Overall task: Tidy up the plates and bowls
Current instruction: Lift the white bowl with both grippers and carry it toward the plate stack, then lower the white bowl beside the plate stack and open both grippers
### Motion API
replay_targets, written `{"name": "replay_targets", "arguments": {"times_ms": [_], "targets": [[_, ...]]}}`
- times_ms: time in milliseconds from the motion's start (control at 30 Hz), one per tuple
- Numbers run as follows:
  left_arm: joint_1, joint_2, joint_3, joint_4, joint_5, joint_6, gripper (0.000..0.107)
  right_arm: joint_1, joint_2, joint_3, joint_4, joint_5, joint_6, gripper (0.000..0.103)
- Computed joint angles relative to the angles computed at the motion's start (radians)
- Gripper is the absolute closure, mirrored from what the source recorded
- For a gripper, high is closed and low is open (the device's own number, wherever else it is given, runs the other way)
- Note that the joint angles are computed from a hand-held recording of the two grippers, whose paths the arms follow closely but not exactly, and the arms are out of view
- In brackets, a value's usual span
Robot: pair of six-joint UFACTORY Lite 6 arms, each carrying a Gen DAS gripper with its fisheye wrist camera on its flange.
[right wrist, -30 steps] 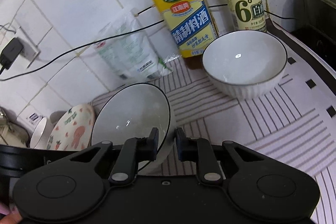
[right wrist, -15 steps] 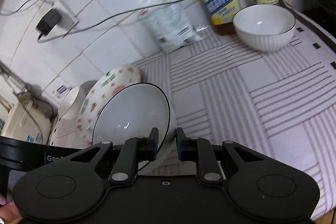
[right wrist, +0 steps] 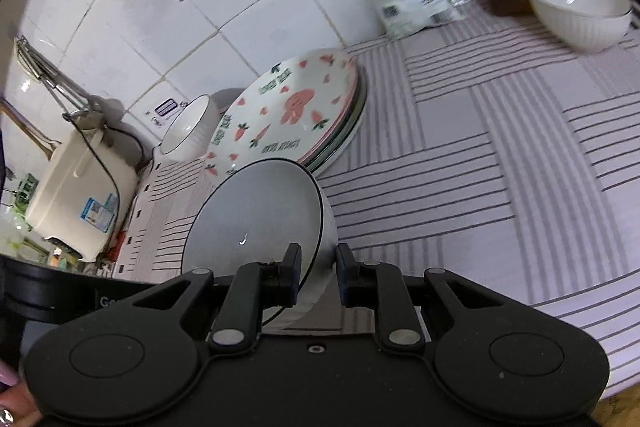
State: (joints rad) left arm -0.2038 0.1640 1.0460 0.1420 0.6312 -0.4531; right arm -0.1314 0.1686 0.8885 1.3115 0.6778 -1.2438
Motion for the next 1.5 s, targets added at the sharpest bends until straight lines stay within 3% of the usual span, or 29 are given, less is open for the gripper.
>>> {"name": "replay_targets", "arguments": {"times_ms": [333, 567, 767, 1000, 1167, 1267, 1500], "targets": [[0.064, 0.031, -0.015, -0.088, -0.038, 0.060, 0.087, 0.112, 0.034, 0.003, 0.094, -0.104, -0.127, 0.081], [0.056, 0.018, -0.017, -0.077, -0.028, 0.032, 0.086, 0.122, 0.066, 0.066, -0.025, -0.107, -0.050, 0.082], [0.076, 0.000, -0.025, -0.128, -0.008, 0.084, 0.086, 0.111, 0.070, 0.102, -0.131, -0.062, 0.146, 0.082], [0.064, -0.025, -0.032, -0.107, 0.003, 0.070, 0.085, 0.128, 0.049, 0.076, -0.140, -0.091, 0.138, 0.083], [0.051, -0.090, -0.026, -0.076, 0.048, 0.054, 0.080, 0.085, 0.003, 0.065, -0.133, -0.039, 0.065, 0.077], [0.030, -0.137, -0.008, -0.051, 0.079, 0.050, 0.073, 0.043, -0.055, 0.065, -0.166, -0.012, 0.038, 0.062], [-0.084, -0.203, 0.070, 0.062, 0.149, -0.003, 0.066, -0.109, -0.126, 0.140, -0.277, 0.077, -0.063, 0.044]]}}
